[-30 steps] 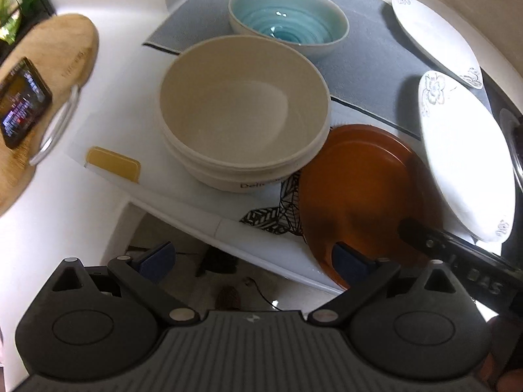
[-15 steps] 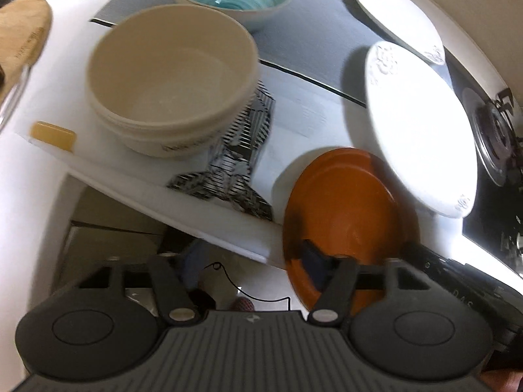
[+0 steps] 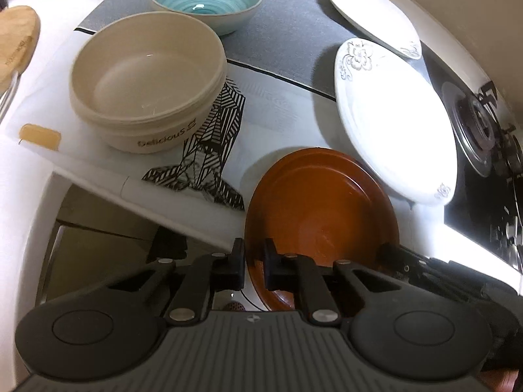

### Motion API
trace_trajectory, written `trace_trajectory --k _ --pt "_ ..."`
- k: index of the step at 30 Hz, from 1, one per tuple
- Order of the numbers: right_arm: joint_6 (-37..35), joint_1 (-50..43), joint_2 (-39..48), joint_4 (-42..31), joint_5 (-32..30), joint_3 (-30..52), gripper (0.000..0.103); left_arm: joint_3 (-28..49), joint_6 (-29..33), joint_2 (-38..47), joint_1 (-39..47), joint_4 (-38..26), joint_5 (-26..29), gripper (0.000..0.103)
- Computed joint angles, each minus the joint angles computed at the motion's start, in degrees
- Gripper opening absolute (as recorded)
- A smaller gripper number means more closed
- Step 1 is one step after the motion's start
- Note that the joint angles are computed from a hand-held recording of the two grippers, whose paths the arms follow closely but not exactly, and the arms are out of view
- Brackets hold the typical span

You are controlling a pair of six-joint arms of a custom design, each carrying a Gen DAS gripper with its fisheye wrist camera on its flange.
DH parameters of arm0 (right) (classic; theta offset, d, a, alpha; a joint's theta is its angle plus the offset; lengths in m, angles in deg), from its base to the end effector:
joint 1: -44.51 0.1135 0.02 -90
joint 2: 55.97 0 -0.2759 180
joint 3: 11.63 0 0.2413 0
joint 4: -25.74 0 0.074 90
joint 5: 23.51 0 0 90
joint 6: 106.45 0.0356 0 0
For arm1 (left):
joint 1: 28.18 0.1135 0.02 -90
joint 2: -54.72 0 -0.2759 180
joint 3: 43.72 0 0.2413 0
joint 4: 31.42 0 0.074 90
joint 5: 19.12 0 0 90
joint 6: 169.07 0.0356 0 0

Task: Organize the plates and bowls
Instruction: 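Close both grippers on the terracotta plate rim and lift it, then lower the terracotta plate onto the large white floral plate, open both grippers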

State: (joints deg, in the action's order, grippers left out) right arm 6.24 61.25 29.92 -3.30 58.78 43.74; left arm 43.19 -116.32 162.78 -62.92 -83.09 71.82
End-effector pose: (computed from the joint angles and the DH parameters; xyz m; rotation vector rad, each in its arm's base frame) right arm 0.2509 0.0805 0.1719 0.0892 2.6550 0.4123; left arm 0.2979 -0.2073 0.1840 -0.0598 2.8952 -0.2763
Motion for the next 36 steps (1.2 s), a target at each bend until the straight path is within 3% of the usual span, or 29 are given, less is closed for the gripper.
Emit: trace_trajectory --k 9,13,23,31,36 --pt "-3.14 1.02 -8.48 -5.07 1.18 0.98 0.009 -0.12 1.71 -6.24 -0.70 -1.96 -0.58 0.011" --pt "-3.28 -0.52 -10.22 -6.08 3.49 2.56 0.009 3.94 4.67 -3.70 0.16 -0.69 1.46 0.011" --pt "-4.91 -5.15 -6.45 -6.18 13.12 6.92 0.009 24.36 13.35 13.19 0.98 -1.64 7.62 0.011" --pt "-14.25 -12.88 6.56 0.33 7.05 11.64 0.009 42.73 9.62 27.44 0.62 -7.81 5.88 0.011" --pt "-19.68 -16.64 12.04 -0.27 3.87 15.75 0.009 55.07 8.33 35.59 0.15 -14.06 5.30 0.011"
